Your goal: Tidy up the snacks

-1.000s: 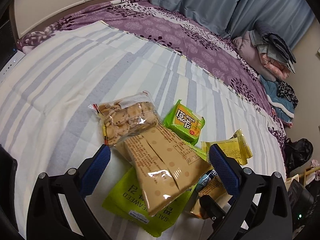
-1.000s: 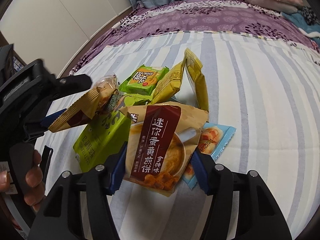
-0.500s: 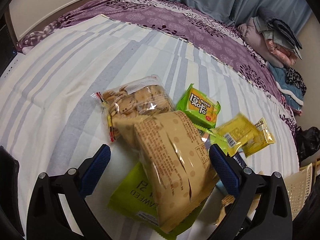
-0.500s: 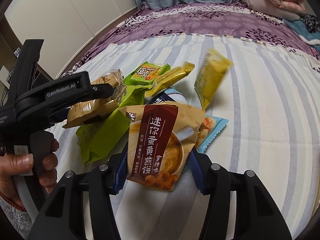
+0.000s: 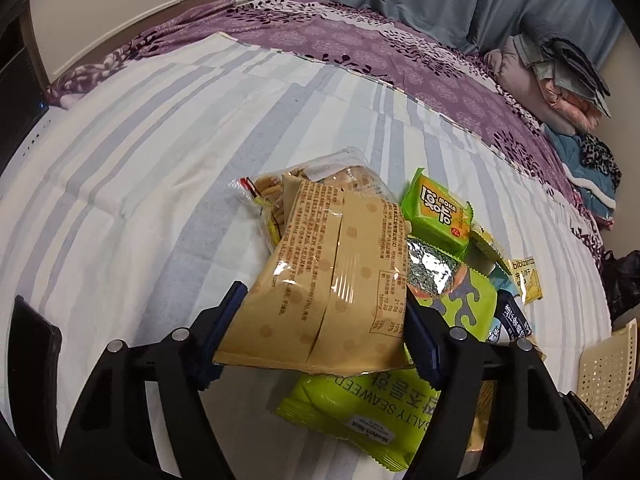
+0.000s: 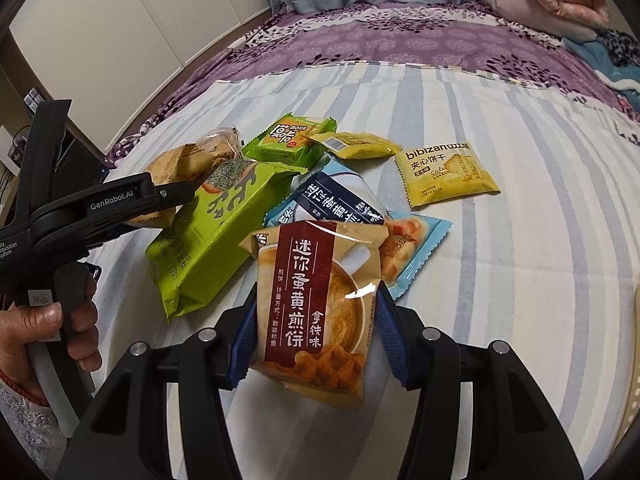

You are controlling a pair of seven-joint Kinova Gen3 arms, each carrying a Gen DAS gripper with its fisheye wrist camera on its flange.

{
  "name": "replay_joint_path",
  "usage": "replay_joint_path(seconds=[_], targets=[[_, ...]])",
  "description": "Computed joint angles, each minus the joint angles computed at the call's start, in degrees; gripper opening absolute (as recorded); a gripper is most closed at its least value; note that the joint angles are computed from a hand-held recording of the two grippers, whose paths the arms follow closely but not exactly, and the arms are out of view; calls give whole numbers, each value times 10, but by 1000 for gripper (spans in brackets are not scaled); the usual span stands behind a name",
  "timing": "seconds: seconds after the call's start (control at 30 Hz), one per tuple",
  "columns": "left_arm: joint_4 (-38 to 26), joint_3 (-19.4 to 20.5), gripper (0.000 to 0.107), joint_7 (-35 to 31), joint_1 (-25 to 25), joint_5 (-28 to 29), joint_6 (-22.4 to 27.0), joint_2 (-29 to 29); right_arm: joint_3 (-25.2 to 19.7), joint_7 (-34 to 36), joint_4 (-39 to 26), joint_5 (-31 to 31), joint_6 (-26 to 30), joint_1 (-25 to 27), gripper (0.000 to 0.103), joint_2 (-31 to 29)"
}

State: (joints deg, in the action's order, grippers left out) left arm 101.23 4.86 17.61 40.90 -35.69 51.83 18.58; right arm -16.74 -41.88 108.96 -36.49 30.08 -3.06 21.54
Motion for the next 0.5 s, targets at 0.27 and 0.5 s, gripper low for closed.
replay_joint_path(seconds=[0.27, 0.5], targets=[[-2, 0, 72, -1, 5, -10, 16, -1, 5, -29, -6, 23, -9, -22, 57, 13], [-10, 9, 70, 28, 31, -43, 66, -10, -12, -21, 8, 20, -21, -6, 52, 7]])
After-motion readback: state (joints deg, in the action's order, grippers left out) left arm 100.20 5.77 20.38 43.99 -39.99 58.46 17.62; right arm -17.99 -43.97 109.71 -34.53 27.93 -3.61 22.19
